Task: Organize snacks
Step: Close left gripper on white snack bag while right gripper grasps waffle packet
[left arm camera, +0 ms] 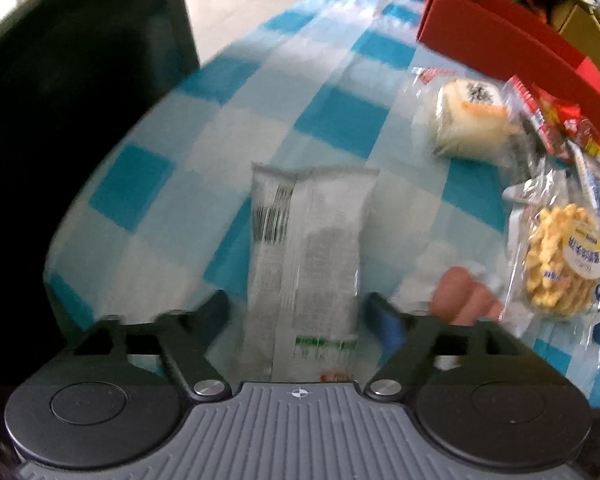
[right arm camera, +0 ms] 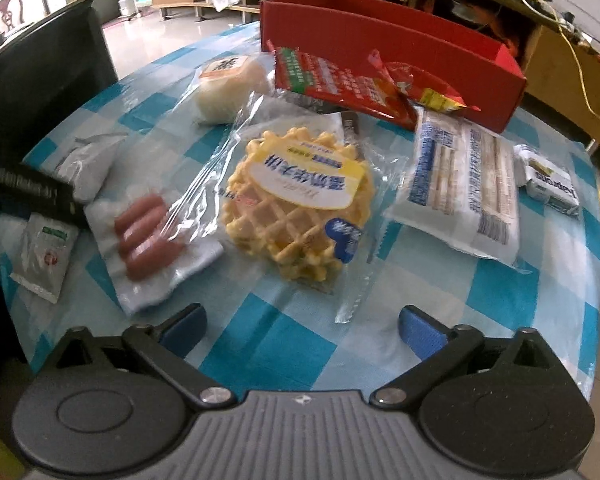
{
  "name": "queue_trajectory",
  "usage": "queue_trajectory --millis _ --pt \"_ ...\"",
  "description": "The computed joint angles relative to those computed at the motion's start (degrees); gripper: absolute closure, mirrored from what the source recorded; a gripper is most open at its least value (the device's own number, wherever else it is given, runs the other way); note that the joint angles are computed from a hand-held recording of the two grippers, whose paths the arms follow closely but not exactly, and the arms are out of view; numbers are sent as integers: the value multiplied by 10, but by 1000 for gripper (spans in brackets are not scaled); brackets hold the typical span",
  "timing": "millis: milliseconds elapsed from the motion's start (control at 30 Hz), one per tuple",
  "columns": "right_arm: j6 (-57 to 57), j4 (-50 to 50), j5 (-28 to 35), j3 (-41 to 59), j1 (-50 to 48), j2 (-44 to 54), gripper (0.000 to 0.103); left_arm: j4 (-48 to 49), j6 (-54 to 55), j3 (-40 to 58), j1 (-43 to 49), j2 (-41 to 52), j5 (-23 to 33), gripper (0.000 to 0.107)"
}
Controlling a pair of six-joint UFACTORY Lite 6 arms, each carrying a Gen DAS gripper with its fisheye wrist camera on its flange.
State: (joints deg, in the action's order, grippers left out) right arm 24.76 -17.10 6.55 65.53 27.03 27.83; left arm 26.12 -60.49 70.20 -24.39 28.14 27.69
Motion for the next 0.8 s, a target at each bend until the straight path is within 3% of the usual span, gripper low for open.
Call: queue_trajectory --millis 133,300,367,600,700,800 --pt "-25 17 -4 -29 -14 -60 4 -21 20 -26 3 -20 -11 21" --pt "-273 13 -12 -17 -16 -87 4 -16 23 -21 -7 -14 -1 20" --pt "-393 24 -7 36 -19 -42 4 -19 28 -19 -10 -13 2 20" --pt "-804 310 90 239 -18 106 4 -25 42 -23 -14 -15 1 17" --pt "-829 311 176 363 -17 200 4 -37 57 -14 -12 -6 1 14" --pt "-807 313 214 433 -22 259 3 -45 74 -4 -12 5 1 10"
